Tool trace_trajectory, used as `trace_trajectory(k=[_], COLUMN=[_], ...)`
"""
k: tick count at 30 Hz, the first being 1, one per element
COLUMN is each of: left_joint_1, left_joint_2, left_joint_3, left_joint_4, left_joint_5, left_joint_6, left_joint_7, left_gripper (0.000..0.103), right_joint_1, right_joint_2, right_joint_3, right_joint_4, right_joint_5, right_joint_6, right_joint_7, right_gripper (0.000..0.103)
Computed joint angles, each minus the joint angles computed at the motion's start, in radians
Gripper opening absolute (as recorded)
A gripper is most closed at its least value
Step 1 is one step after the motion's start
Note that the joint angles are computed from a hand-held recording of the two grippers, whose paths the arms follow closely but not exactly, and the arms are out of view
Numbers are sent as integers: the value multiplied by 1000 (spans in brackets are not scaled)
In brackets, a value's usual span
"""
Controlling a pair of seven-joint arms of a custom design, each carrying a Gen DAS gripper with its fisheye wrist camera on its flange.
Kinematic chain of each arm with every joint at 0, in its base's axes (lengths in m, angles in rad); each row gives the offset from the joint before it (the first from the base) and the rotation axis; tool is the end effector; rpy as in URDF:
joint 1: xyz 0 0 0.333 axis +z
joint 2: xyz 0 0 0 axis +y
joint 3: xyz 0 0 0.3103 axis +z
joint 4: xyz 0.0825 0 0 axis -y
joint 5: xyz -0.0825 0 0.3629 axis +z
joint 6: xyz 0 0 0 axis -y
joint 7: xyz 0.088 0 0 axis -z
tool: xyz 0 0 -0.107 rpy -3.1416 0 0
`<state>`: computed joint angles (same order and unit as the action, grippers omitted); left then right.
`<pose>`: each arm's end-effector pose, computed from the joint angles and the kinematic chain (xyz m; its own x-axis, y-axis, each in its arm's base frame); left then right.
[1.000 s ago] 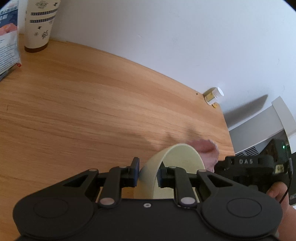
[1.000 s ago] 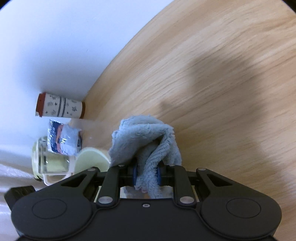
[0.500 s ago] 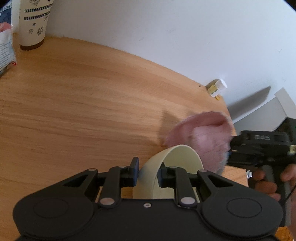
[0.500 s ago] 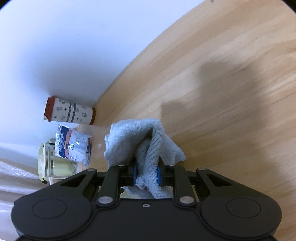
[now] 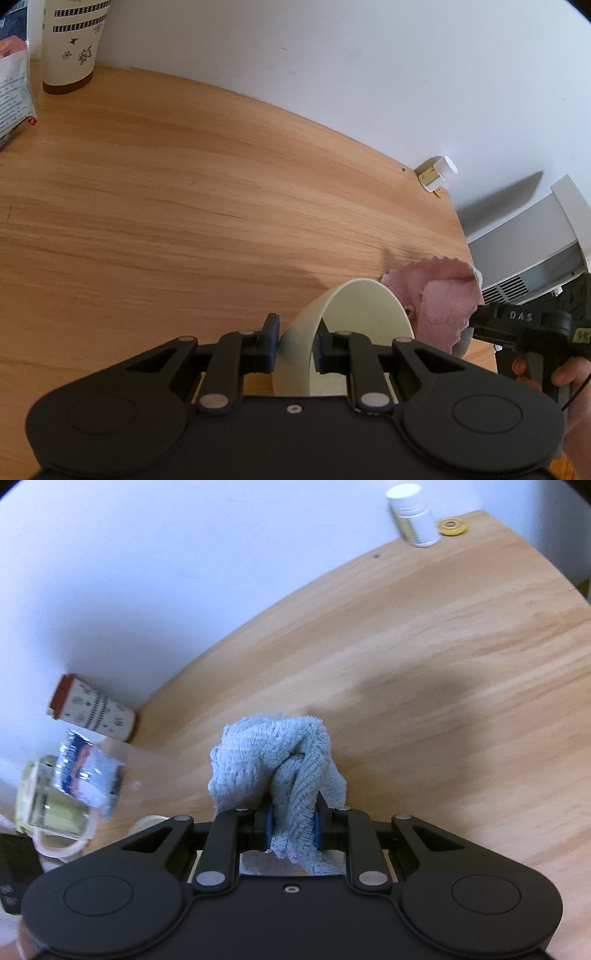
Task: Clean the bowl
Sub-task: 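Wipe the bowl's outer wall once more with the right gripper's cloth, then set the bowl on the table with the left gripper while right gripper drops the cloth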
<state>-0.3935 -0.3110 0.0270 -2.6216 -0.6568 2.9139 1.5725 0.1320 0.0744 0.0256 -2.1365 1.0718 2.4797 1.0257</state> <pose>0.4167 -0.1195 0.4219 0.0993 -0.8840 0.4568 -0.8562 -0.3098 -0.4134 0.5514 0.0842 0.4044 0.0453 -0.7695 -0.6370 -0.9293 0.2014 -0.3095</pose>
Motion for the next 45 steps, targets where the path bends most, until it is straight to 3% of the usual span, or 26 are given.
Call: trace_trajectory(k=[11, 14, 15, 17, 21, 24, 26, 29, 31, 33, 35, 45], left_joint_1=[29, 52, 65, 112, 142, 182, 206, 195, 181, 135, 89, 144], left_joint_2=[12, 15, 17, 18, 0, -14, -24, -38, -53, -73, -101, -231], left_joint_3=[-8, -25, -36, -72, -96, -140, -169, -167, -158, -118, -82, -207], left_joint_4=[0, 5, 8, 18, 16, 19, 23, 21, 7, -7, -27, -24], left_joint_5=[37, 70, 92, 172, 261, 378, 471, 535, 546, 496, 421, 605], left_joint_6=[-6, -20, -29, -76, -111, -136, -155, -176, -176, -190, -185, -299], left_joint_7=[-33, -64, -88, -171, -267, -366, -436, -476, -496, -475, -453, -698], left_gripper=[12, 16, 19, 45, 57, 75, 90, 101, 101, 101, 102, 102], right_joint_1=[3, 10, 12, 21, 35, 42, 42, 41, 39, 39, 39, 62], right_joint_2=[-5, -9, -10, -16, -24, -46, -68, -103, -128, -160, -216, -318], right_joint_3=[-4, 0, 0, 3, 5, 2, 0, -6, -11, -25, -31, -69], right_joint_4=[-67, -77, -80, -91, -104, -133, -155, -182, -195, -210, -251, -308], right_joint_5=[-71, -97, -113, -168, -277, -359, -361, -403, -444, -422, -416, -337], right_joint_6=[94, 115, 123, 158, 189, 216, 213, 190, 166, 133, 142, 151], right_joint_7=[-12, 0, 8, 36, 85, 156, 172, 193, 209, 144, 104, 18], right_gripper=[25, 32, 40, 50, 62, 70, 71, 72, 79, 103, 103, 103])
